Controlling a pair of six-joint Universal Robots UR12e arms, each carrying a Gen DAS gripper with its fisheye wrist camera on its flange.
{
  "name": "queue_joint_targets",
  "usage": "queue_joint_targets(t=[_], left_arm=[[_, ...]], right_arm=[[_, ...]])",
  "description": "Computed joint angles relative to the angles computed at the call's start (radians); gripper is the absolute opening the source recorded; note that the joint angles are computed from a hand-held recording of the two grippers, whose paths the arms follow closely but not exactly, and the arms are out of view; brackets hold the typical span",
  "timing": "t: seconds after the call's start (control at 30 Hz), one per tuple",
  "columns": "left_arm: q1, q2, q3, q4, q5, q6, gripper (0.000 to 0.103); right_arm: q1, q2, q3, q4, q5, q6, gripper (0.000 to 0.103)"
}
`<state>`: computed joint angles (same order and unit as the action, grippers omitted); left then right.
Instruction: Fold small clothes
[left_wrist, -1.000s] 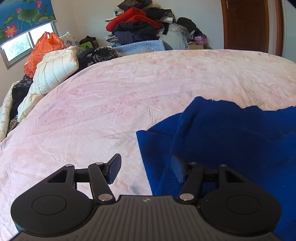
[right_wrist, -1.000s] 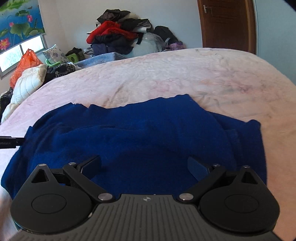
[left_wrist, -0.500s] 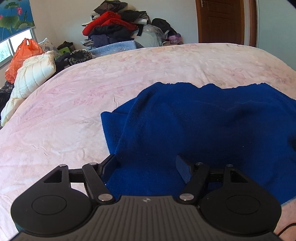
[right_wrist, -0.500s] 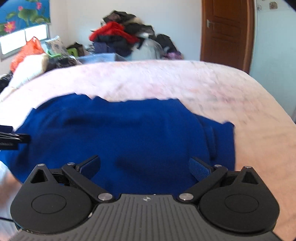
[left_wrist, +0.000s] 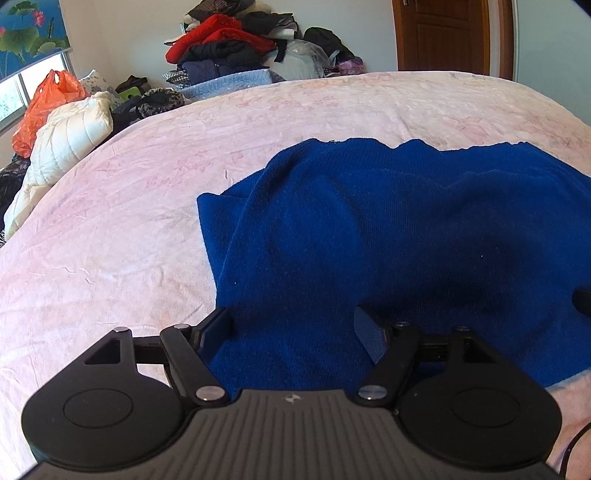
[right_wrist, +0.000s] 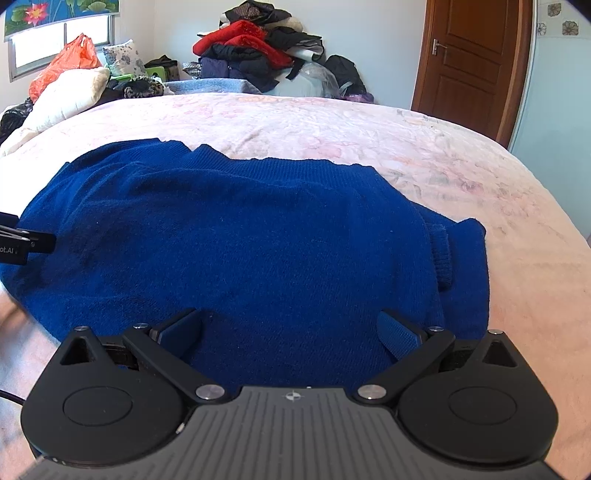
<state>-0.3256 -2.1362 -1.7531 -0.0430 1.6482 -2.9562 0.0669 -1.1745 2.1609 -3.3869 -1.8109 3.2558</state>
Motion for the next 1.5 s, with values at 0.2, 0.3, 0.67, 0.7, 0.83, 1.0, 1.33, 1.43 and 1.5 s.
queue_joint_targets(t=[0.2,0.3,0.67,0.7,0.83,1.0,1.33,1.43,1.5], left_arm=[[0.005,0.005,-0.008,0.003,-0.012,-0.001,0.075],[0.010,0.009,-0.007,-0.008,-0.025,-0.004,0.075],[0.019,0.020,-0.008,-0.011,-0.036,-0.008,0.075],[0.019,0.020,-0.006,-0.010,-0.033,-0.009,0.075],[0.024,0.021,0.000,-0.006,-0.030,-0.012,0.075],[0.032,0.017,0.018,-0.014,-0.018,-0.016,0.075],[0.144,-0.001,0.107,-0.183,-0.261,-0.158,0.076],[0.183,-0.021,0.152,-0.285,-0.416,-0.162,0.076],[0.203,-0.041,0.184,-0.354,-0.524,-0.158,0.076]], right_arm=[[0.009,-0.012,-0.003,0.020,-0.012,0.020,0.102],[0.012,-0.017,-0.002,-0.007,0.014,0.018,0.102],[0.063,-0.012,-0.041,-0.037,0.031,-0.104,0.102],[0.067,-0.012,-0.043,-0.037,0.033,-0.113,0.102],[0.090,-0.007,-0.054,-0.033,0.033,-0.157,0.102],[0.114,-0.002,-0.071,-0.020,0.039,-0.202,0.102],[0.175,0.037,-0.123,0.023,0.061,-0.356,0.102],[0.208,0.065,-0.145,0.022,0.004,-0.421,0.102],[0.227,0.084,-0.160,0.023,-0.041,-0.460,0.102]])
